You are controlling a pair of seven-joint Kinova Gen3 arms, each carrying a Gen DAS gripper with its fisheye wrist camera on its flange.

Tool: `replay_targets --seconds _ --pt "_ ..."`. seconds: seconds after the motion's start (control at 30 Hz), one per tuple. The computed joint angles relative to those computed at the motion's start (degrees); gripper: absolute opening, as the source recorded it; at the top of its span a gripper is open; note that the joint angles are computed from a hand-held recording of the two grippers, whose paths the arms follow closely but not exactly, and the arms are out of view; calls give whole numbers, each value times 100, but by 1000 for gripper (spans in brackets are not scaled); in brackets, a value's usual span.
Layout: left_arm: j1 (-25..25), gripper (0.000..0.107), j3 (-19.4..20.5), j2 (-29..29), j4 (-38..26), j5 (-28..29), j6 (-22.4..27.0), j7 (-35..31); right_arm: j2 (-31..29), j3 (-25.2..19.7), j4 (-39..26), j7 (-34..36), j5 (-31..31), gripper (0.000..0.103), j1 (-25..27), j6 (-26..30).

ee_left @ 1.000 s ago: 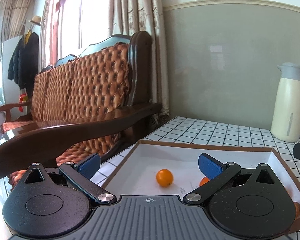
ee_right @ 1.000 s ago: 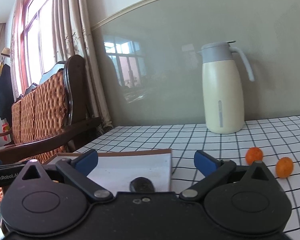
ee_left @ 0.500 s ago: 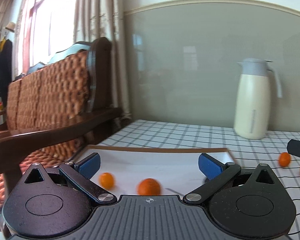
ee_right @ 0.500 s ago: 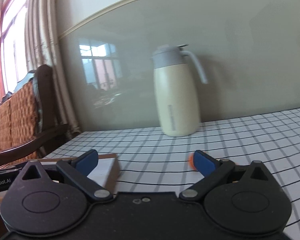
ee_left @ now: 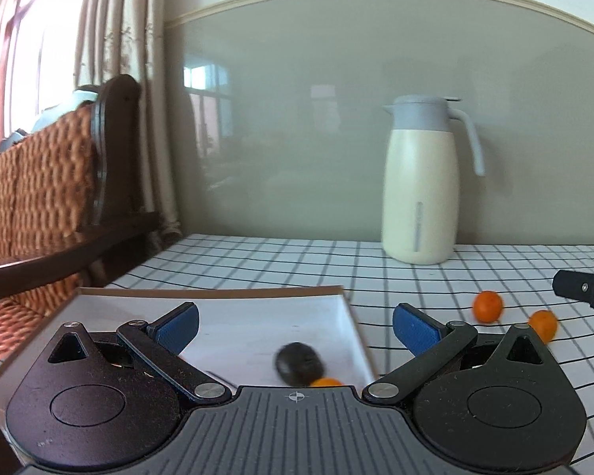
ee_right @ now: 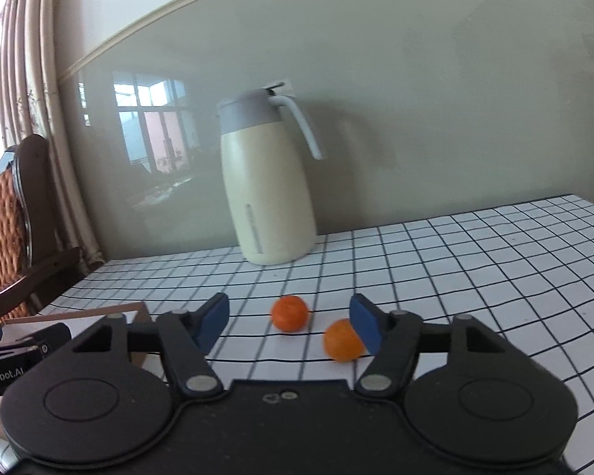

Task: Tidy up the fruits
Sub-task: 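Move both open tools away from the box toward the remaining oranges, then grasp a small orange with the right tool while the left tool grasps another orange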

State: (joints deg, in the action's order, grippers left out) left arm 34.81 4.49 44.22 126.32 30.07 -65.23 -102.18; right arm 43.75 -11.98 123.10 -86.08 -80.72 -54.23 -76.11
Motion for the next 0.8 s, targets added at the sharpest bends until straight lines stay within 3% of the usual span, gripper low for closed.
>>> replay_targets --seconds 0.23,0.43,0.53,0.63,0.7,0.8 --pt "139 103 84 73 -324 -94 306 -131 -89 -16 201 -130 -24 38 200 376" --pt "305 102 79 129 -749 4 860 -509 -124 100 203 -106 71 36 342 709" --pt "308 91 88 146 -970 -2 1195 -611 -145 155 151 -38 172 36 508 989" --pt "353 88 44 196 -1289 111 1643 -759 -163 229 135 -51 323 36 644 1218" --pt "418 77 -9 243 -1506 223 1915 -900 -152 284 129 -94 392 36 696 1303" --pt "466 75 -80 309 -1840 366 2381 -1045 -125 347 87 -109 532 36 849 1541"
